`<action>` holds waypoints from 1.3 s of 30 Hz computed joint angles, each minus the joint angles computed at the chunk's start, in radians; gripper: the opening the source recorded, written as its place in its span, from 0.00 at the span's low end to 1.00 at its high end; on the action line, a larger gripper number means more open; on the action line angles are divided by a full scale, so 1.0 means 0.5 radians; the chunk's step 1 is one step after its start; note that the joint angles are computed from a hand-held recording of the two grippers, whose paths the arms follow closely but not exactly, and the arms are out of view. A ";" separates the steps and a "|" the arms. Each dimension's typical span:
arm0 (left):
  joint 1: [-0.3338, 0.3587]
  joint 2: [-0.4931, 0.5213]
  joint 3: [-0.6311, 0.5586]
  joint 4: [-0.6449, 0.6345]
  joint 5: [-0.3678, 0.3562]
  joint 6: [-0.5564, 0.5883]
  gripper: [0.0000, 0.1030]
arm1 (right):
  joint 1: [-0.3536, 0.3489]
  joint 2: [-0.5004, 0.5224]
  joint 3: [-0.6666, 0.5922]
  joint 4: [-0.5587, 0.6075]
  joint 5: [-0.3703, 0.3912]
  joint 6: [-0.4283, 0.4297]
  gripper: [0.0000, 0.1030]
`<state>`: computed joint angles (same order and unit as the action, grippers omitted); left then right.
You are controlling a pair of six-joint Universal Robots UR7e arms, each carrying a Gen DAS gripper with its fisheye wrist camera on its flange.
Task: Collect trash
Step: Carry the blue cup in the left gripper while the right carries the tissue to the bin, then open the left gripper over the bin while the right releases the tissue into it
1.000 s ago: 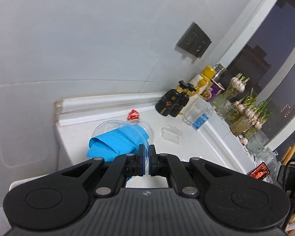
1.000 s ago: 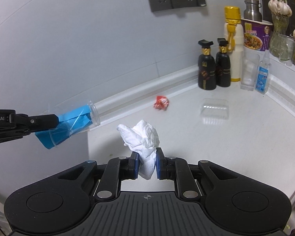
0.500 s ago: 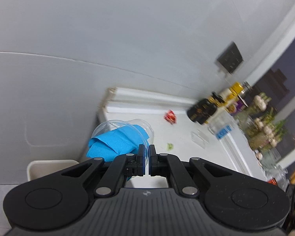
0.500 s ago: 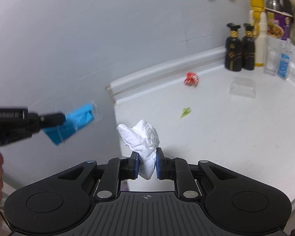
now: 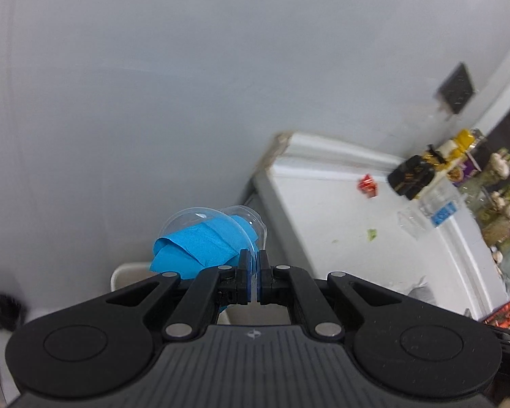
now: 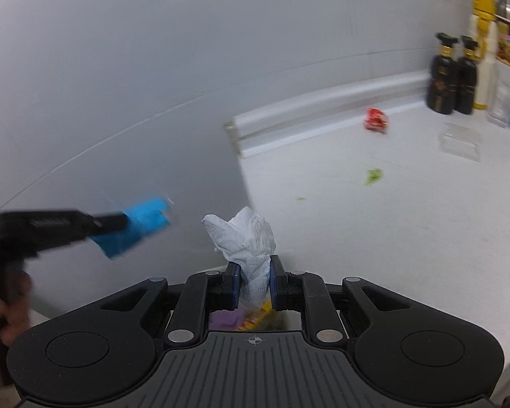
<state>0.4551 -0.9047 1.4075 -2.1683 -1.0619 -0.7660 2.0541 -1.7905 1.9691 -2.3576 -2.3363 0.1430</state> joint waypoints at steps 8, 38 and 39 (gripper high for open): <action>0.065 -0.017 0.093 0.097 -0.029 -0.087 0.02 | -0.037 0.130 0.107 0.011 0.132 -0.068 0.15; 0.478 0.295 0.374 -0.295 -0.236 0.348 0.04 | -0.852 1.010 0.482 -1.485 0.199 -0.587 0.17; 0.479 0.295 0.369 -0.282 -0.229 0.368 0.04 | -0.862 1.015 0.474 -1.479 0.212 -0.582 0.18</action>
<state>0.6944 -0.7571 1.5922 -2.3094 -1.1765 -0.5822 1.6230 -1.2828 2.2062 -3.0973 -2.2302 -0.1480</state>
